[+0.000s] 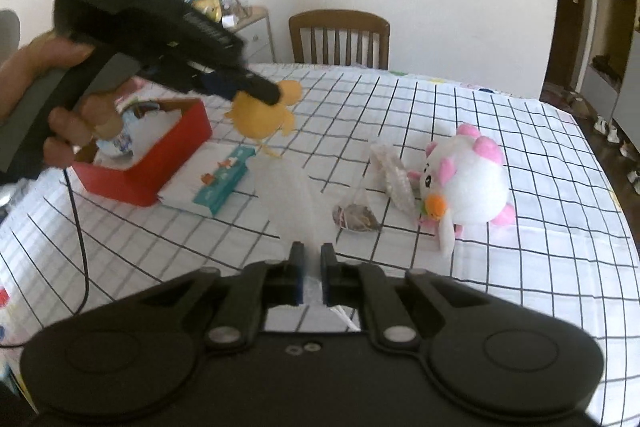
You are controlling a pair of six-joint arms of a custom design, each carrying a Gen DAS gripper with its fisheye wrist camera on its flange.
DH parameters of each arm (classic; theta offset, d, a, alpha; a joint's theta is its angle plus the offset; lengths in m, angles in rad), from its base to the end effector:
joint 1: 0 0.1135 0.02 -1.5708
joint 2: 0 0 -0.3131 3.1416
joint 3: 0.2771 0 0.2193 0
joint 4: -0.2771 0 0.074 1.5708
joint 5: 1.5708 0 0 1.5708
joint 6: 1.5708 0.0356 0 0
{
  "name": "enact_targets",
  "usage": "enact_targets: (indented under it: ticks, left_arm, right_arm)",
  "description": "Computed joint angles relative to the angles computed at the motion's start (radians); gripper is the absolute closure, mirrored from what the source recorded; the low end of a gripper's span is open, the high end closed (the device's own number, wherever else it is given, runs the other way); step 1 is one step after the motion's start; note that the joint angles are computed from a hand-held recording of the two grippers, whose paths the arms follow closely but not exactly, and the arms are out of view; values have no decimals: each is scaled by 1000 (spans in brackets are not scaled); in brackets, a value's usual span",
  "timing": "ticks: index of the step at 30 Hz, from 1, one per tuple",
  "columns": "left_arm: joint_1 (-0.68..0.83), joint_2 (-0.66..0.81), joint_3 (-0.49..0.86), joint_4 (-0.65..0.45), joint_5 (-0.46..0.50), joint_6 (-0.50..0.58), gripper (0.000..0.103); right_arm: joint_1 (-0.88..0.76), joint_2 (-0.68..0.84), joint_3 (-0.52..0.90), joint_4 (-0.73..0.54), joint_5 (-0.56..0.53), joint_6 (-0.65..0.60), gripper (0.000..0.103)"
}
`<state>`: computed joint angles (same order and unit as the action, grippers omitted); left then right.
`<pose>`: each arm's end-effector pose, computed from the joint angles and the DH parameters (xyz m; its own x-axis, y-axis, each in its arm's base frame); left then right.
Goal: Organize soft objects
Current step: 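Lift the duck and plastic bag and carry them toward the red tin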
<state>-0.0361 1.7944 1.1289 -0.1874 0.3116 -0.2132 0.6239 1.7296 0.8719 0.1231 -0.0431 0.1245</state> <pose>0.3627 -0.0240 0.2545 -0.7856 -0.1732 -0.5941 0.0713 0.9283 -0.3649 0.2703 0.1965 0.2289 -0.6155 -0.2902 -0.7328 -0.5373 0.8347 0.1208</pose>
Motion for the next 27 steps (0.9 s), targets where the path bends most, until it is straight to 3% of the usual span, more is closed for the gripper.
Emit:
enact_targets:
  ticks: [6,13,27]
  left_arm:
    - [106,-108,-51,-63,28,82,78]
    - [281,-166,-56,-163,117,223,78]
    - [626,-120,57,-347,272,506,78]
  right_arm:
    - [54,-42,45,-54,28,104,96]
    - [146,2,203,-132,62,177,96]
    - [302,348,799,-370,95,299,96]
